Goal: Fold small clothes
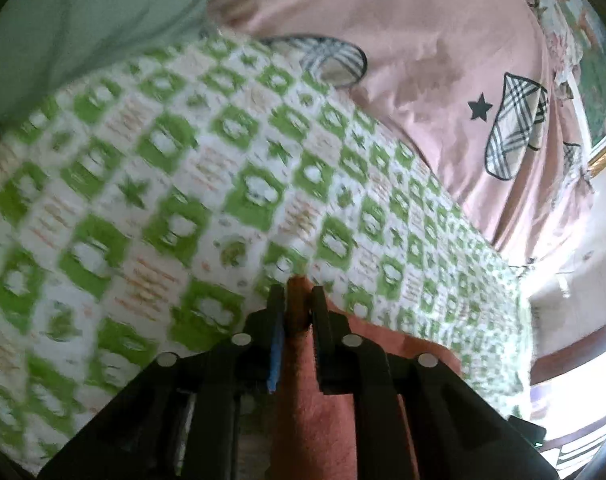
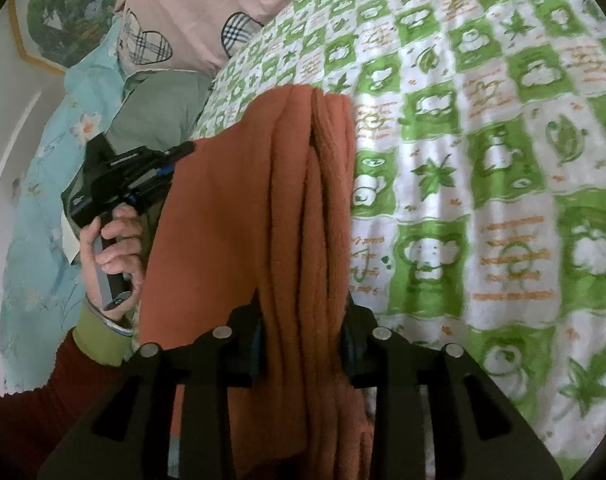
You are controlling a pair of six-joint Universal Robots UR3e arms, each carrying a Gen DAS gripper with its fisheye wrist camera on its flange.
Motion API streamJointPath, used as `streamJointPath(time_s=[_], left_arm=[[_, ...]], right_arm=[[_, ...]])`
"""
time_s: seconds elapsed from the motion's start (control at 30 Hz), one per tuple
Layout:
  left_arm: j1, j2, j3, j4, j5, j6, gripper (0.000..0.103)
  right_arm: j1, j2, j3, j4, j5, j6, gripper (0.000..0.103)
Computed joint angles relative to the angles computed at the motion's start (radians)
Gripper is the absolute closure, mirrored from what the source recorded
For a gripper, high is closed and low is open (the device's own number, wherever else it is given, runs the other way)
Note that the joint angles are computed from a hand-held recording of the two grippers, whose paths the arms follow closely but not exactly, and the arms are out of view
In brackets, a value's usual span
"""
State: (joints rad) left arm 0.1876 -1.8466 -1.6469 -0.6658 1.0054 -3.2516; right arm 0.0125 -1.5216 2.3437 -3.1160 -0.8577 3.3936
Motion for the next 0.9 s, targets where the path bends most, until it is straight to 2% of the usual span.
streamJointPath(time_s=[0.1, 0.23, 0.33, 0.5, 0.53, 0.57, 0.6, 0.63, 0.7, 0.8, 0.83, 0.9], left_arm=[[0.06, 0.127, -0.119, 0.009, -0.04, 0.034, 0.083], [0.109, 0.374, -0.321, -0.05, -0.109, 0.15, 0.082], [0.156, 0.612, -0.476, -0.23, -0.211, 0.301, 0.082], [0.179, 0.888, -0.585, -0.562, -0.287, 0.51, 0.082], [0.172, 0.918, -0.601, -0.6, -0.286, 0.539, 0.082], [0.148, 0.933, -0.614, -0.601, -0.263, 0.547, 0.082], [0.124, 0.937, -0.626, -0.577, -0.233, 0.531, 0.082], [0.109, 0.937, -0.632, -0.567, -0.214, 0.52, 0.082], [0.121, 0.968, -0.636, -0.626, -0.221, 0.55, 0.082], [0.108, 0.985, -0.66, -0.605, -0.196, 0.535, 0.082], [0.095, 0.978, -0.679, -0.57, -0.183, 0.516, 0.085], [0.042, 0.923, -0.732, -0.415, -0.134, 0.435, 0.089]], right_arm=[[0.012, -0.088, 0.017, 0.016, -0.072, 0.024, 0.068], [0.049, -0.184, 0.002, 0.019, -0.172, 0.047, 0.068], [0.094, -0.156, -0.082, 0.058, -0.204, 0.05, 0.068], [0.194, -0.017, -0.259, 0.173, -0.332, 0.054, 0.069], [0.201, -0.002, -0.268, 0.18, -0.344, 0.06, 0.075], [0.205, 0.012, -0.278, 0.181, -0.349, 0.066, 0.089], [0.205, 0.014, -0.28, 0.179, -0.351, 0.065, 0.092], [0.2, 0.003, -0.267, 0.165, -0.338, 0.067, 0.092], [0.159, -0.066, -0.189, 0.067, -0.257, 0.087, 0.092], [0.135, -0.137, -0.125, 0.026, -0.26, 0.103, 0.092], [0.127, -0.131, -0.112, 0.028, -0.265, 0.1, 0.092], [0.132, -0.067, -0.114, 0.018, -0.291, 0.108, 0.092]])
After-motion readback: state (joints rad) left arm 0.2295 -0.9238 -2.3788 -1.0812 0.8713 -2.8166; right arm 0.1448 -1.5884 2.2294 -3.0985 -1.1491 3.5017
